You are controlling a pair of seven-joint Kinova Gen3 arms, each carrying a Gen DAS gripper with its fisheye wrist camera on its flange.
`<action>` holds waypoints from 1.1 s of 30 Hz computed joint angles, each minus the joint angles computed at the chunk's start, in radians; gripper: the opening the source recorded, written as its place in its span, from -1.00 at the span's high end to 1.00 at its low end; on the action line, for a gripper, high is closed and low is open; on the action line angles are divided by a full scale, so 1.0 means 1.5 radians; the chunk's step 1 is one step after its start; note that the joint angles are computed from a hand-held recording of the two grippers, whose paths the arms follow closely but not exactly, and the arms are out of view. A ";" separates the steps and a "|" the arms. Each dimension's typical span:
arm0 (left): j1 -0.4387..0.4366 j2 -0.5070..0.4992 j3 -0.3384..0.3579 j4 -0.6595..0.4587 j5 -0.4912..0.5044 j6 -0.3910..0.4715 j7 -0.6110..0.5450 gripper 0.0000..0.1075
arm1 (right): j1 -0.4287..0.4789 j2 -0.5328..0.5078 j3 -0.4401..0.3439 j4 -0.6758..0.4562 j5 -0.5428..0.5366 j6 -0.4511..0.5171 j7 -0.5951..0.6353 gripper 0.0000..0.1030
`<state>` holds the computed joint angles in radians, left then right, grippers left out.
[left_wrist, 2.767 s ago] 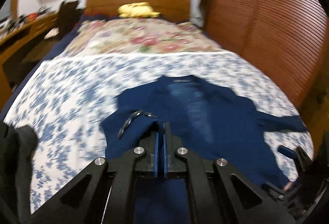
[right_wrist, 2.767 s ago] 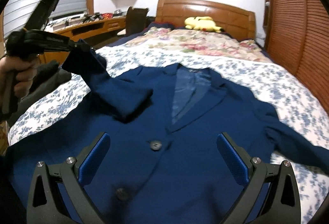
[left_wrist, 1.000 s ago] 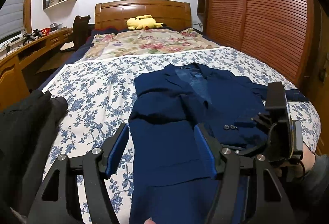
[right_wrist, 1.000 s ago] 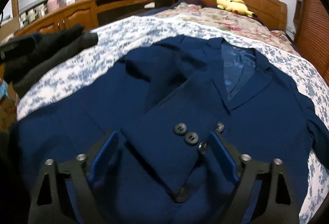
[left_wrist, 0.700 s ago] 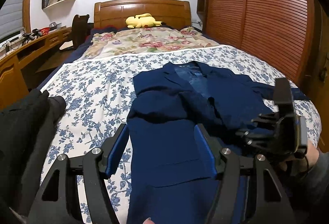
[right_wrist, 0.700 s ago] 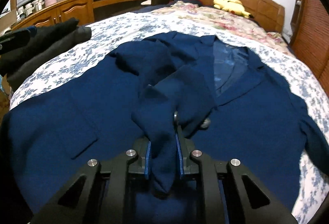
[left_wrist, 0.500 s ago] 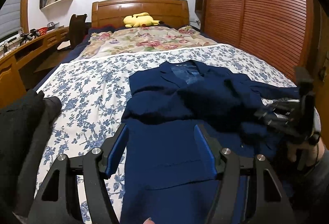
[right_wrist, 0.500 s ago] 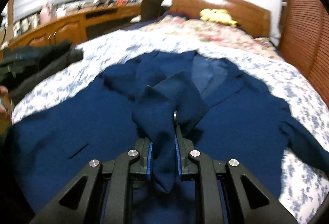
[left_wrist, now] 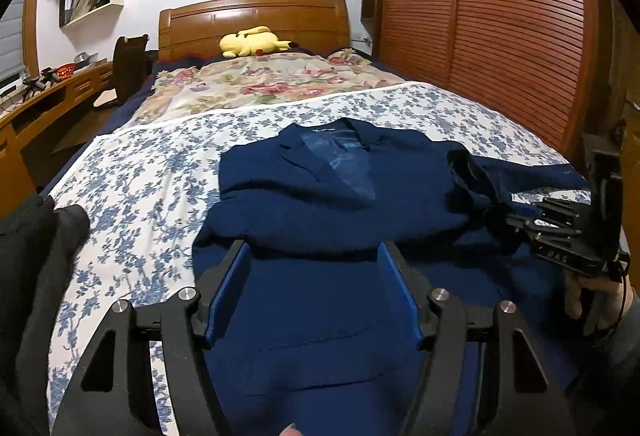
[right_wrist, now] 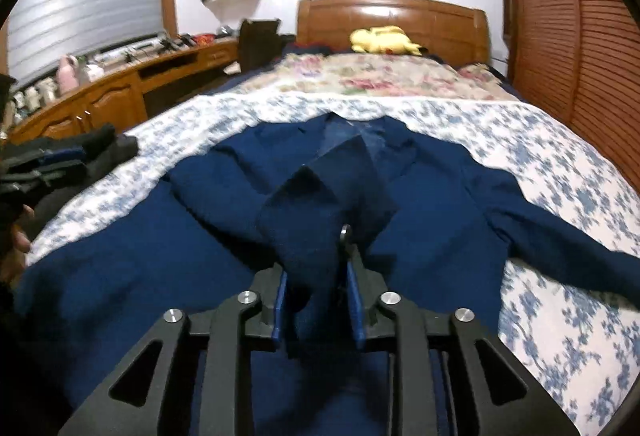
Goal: Fold large clothes
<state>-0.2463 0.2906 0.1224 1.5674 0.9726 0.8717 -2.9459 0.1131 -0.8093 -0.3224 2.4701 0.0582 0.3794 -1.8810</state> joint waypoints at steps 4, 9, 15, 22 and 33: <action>0.007 -0.005 0.003 0.006 0.000 -0.001 -0.004 -0.24 | 0.010 -0.009 0.015 -0.006 0.000 0.026 -0.009 0.29; 0.018 -0.006 0.002 0.010 -0.008 -0.007 -0.002 -0.24 | 0.037 -0.054 -0.007 -0.023 -0.014 0.076 -0.034 0.27; 0.021 -0.007 0.003 0.009 -0.011 -0.003 0.005 -0.24 | 0.042 -0.055 -0.005 -0.048 -0.012 0.123 -0.046 -0.09; 0.025 -0.011 0.004 0.012 -0.009 0.002 -0.001 -0.24 | 0.062 0.047 0.020 -0.108 0.052 0.175 -0.028 -0.16; 0.034 -0.011 0.003 0.015 -0.013 0.007 0.002 -0.24 | -0.047 0.172 0.184 -0.167 0.024 0.200 0.021 -0.16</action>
